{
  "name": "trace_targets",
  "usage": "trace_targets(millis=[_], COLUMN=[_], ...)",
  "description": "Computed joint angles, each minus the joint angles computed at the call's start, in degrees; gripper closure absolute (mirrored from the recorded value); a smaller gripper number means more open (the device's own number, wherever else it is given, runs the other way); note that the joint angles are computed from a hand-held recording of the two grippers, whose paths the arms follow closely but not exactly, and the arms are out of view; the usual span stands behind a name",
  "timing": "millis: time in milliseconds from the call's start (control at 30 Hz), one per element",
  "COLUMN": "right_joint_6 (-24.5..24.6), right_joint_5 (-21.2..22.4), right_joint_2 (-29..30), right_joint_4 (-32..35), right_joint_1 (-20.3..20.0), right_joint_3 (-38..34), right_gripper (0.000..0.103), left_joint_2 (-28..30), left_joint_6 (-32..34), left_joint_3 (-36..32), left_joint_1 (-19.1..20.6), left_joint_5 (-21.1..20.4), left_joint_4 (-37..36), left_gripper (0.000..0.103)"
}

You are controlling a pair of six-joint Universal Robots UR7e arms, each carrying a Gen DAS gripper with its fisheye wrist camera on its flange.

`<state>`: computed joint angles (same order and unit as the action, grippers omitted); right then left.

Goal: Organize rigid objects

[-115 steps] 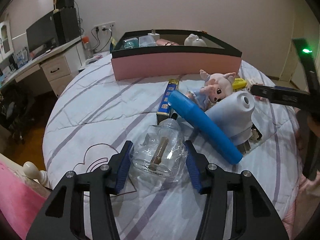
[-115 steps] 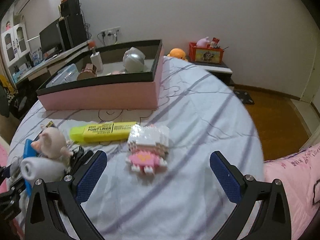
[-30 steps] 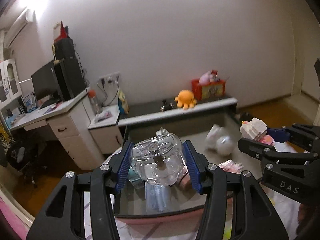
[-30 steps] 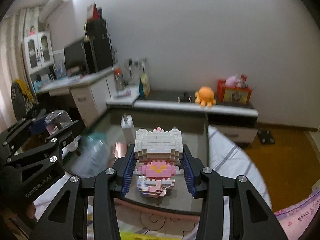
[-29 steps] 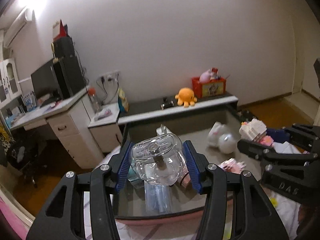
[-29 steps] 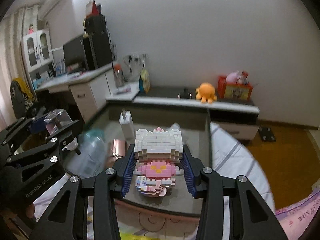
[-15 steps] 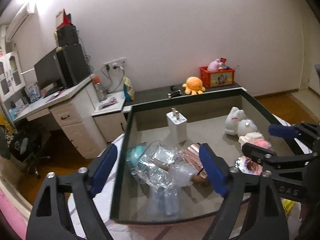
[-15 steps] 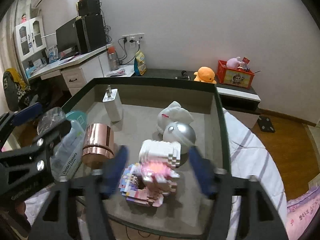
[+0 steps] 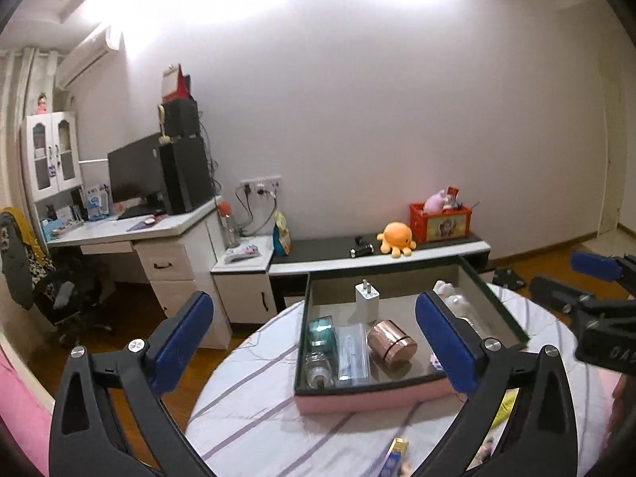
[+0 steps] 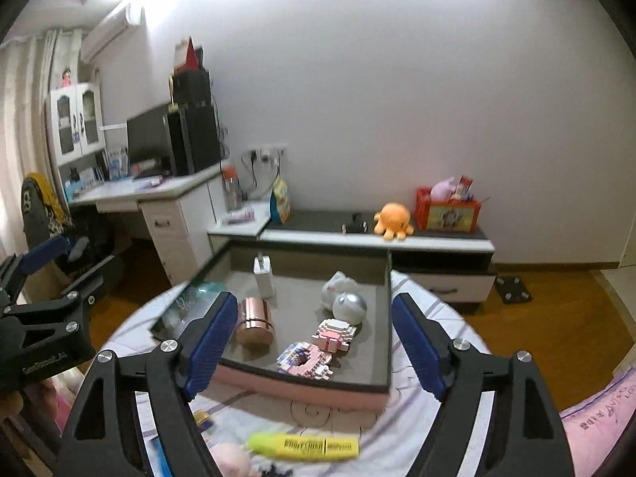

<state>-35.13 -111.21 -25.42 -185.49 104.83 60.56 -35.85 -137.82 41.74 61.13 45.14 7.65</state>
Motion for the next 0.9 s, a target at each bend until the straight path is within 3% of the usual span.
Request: trace_targets(millis=[67,167,500,633,900], right_joint_6=[-0.25,-1.79,-5.22,-6.03,-5.88], right_joint_5=[0.35,-0.27,-0.29,-0.08,-0.04], right_joint_2=[-1.88,-4.40,-10.06,-11.20,-12.93], right_joint_4=[-3.58,-9.83,-27.77,-32.08,-35.88], right_joint_1=[0.57,1.77,4.33,4.95,5.35], right_joint_3=[3.72,9.36,24.55,28.21,32.80], right_gripper=[0.019,0.000,0.000,0.000,0.000], left_joint_2=[-4.37,-9.13,-22.12,-24.74,-27.44], left_joint_6=[-0.49,-0.79,2.37,4.55,4.37], left_joint_3=[7.23,15.21,38.13,43.39,47.72], left_joint_1=[-1.01,-2.41,-7.44,-8.74,-10.20], left_joint_5=[0.25,0.09,-0.78,-2.08,-3.23], left_joint_4=[-3.70,-8.01,-24.03,-28.64,-30.42], left_gripper=[0.000,0.000,0.000,0.000,0.000])
